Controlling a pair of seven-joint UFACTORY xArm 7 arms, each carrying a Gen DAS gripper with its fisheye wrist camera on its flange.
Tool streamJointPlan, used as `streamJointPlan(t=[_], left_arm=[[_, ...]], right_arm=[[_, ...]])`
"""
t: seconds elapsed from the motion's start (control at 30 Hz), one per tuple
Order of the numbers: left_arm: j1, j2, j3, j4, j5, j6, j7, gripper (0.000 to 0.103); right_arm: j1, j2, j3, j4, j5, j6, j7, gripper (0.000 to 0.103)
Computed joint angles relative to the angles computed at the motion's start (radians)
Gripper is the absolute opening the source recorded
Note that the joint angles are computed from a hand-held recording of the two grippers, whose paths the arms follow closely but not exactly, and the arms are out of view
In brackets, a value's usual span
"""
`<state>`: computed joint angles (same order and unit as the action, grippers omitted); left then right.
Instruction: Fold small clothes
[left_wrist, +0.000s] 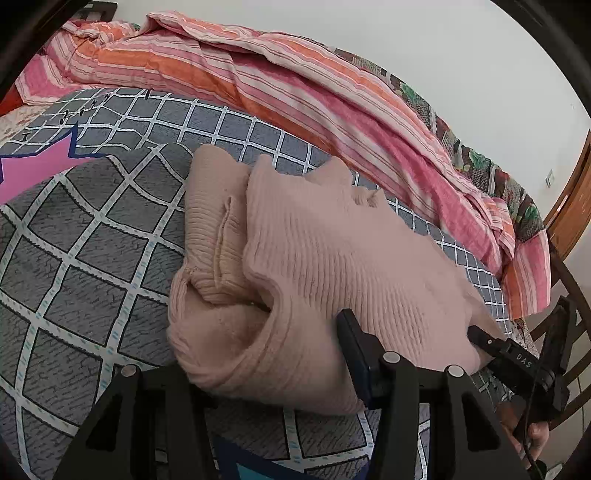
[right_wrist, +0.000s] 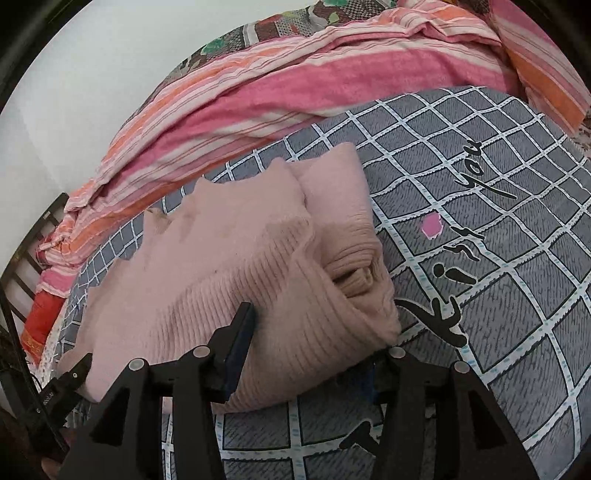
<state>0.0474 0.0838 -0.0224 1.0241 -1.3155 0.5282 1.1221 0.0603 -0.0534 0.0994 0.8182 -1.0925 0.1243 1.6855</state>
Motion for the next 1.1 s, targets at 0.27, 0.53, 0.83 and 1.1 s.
streamJointPlan(t=[0.27,0.53,0.83,1.1], left_arm=[[-0.003,0.0,-0.003,-0.001,0.0,-0.014,0.008,0.049],[-0.002,-0.001,-0.002,-0.001,0.001,-0.012,0.007,0.049],[0.0,0.0,-0.001,0.0,-0.004,-0.007,0.009,0.049],[0.0,0.003,-0.002,0.006,0.0,-0.006,0.006,0.049]], right_arm=[[-0.001,-0.002,0.0,0.0,-0.032,0.002,0.027,0.049],[-0.003,-0.004,-0.001,-0.002,-0.046,-0.006,0.045,0.049],[-0.008,-0.009,0.004,-0.005,-0.062,-0.007,0.064,0.049],[-0.009,-0.01,0.004,-0.006,-0.068,-0.009,0.071,0.049]])
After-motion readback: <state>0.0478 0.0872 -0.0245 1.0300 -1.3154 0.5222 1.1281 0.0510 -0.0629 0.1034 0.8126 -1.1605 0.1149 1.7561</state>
